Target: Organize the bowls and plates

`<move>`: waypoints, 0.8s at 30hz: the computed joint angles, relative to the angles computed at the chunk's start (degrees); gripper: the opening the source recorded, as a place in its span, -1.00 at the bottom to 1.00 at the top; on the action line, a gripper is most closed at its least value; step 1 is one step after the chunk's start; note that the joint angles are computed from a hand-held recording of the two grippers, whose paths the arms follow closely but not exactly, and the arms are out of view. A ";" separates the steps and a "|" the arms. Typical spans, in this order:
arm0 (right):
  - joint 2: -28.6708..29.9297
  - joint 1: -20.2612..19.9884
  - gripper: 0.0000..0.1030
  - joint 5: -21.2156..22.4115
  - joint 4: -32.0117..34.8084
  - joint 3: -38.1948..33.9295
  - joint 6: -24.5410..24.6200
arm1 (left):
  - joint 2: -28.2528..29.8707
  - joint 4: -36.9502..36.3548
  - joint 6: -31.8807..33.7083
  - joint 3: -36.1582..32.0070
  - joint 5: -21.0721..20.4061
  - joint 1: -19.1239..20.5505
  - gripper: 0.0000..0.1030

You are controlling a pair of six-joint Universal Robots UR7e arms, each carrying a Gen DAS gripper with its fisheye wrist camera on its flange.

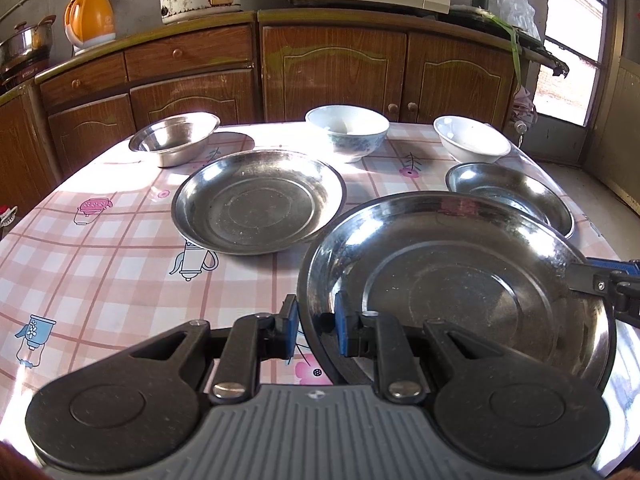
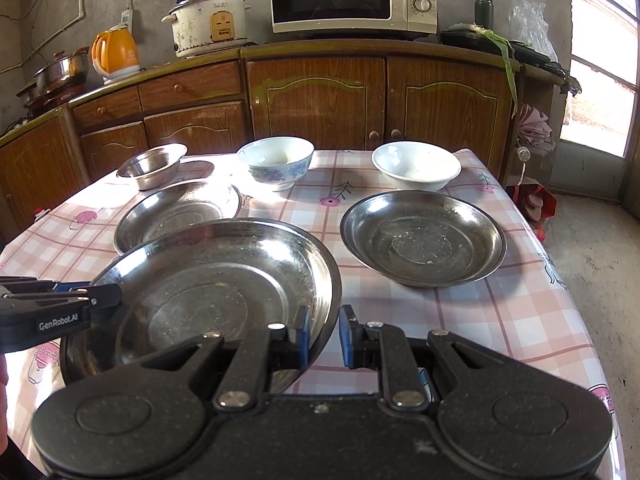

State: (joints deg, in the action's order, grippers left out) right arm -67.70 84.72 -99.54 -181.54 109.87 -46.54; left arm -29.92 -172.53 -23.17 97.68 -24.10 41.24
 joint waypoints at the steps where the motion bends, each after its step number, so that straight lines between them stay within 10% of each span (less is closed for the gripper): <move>1: 0.25 -0.04 -0.60 -0.18 -0.13 -0.09 -0.08 | 0.06 0.13 -0.18 0.05 -0.10 0.09 -0.62; 24: 5.32 -0.43 -0.60 -1.58 -3.22 -1.31 -2.15 | 1.46 0.45 -1.13 0.13 2.24 1.33 -0.62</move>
